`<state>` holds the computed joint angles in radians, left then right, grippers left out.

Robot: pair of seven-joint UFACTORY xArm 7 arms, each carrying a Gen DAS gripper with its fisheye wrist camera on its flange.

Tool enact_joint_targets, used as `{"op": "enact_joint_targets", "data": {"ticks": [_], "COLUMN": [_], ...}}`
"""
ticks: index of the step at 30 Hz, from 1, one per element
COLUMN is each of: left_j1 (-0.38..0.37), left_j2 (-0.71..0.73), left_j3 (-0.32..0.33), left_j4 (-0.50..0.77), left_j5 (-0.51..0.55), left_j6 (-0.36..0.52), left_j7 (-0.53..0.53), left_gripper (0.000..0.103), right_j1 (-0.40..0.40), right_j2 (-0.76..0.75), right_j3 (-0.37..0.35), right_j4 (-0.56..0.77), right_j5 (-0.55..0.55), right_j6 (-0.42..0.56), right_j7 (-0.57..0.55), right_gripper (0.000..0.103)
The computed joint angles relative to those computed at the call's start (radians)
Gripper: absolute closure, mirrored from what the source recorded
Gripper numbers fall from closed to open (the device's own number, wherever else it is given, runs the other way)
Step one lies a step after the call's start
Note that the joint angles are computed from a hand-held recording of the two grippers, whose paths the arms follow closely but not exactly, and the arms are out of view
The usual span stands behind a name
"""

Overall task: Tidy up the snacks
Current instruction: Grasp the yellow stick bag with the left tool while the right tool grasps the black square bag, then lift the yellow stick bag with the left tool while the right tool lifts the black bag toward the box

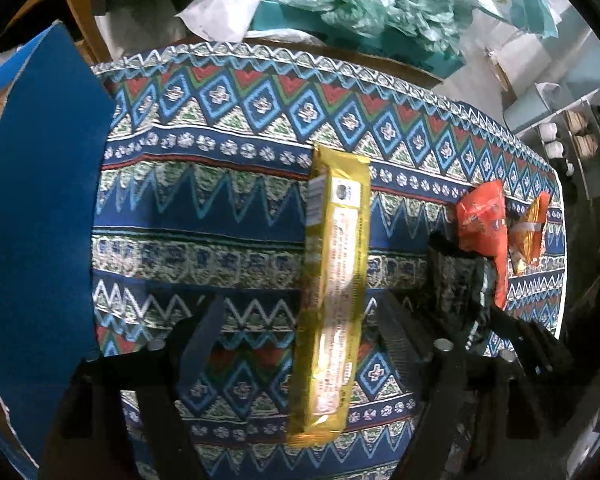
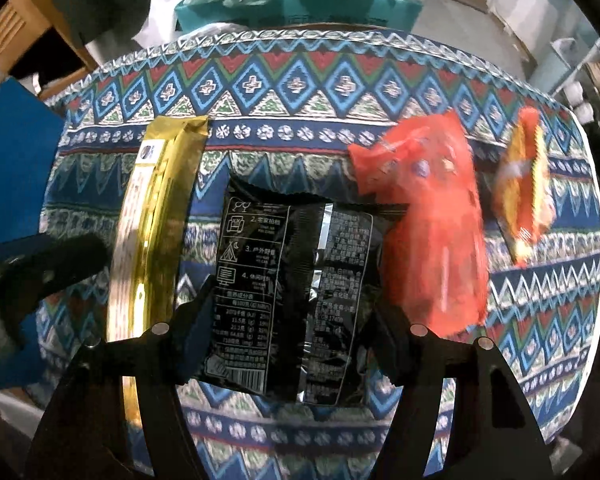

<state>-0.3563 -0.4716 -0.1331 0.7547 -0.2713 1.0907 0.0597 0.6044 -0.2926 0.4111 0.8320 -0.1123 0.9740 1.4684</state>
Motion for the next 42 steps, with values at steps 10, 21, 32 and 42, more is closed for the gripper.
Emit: {"op": "enact_joint_targets", "data": {"ticks": [10,21,32,42], "left_j1": [-0.028,-0.069,-0.051,-0.009], "left_j2": [0.028,0.013,-0.069,-0.166], "left_j3": [-0.037,-0.039,-0.002,0.033], "left_j4": [-0.039,-0.077,-0.06,-0.014], "left_j5": [0.028,0.018,0.031,0.006], "left_j6": [-0.044,-0.079,-0.034,0.039], "left_j7": [-0.04,0.004,0.041,0.096], "left_gripper": [0.019,0.074,0.075,0.075], "right_j1": [0.021,-0.008,-0.041,-0.07], "right_j2": [-0.16,-0.235,-0.25,-0.241], "right_j3": [0.009,0.019,0.032,0.066], "right_j4": [-0.062,-0.079,-0.029,0.066], "right_j5": [0.084,0.108,0.087,0.048], "right_j6": [0.092,0.114,0.137,0.183], "right_j7": [-0.025,-0.048,-0.07,-0.065], "right_gripper": [0.035,0.035,0.035,0.035]}}
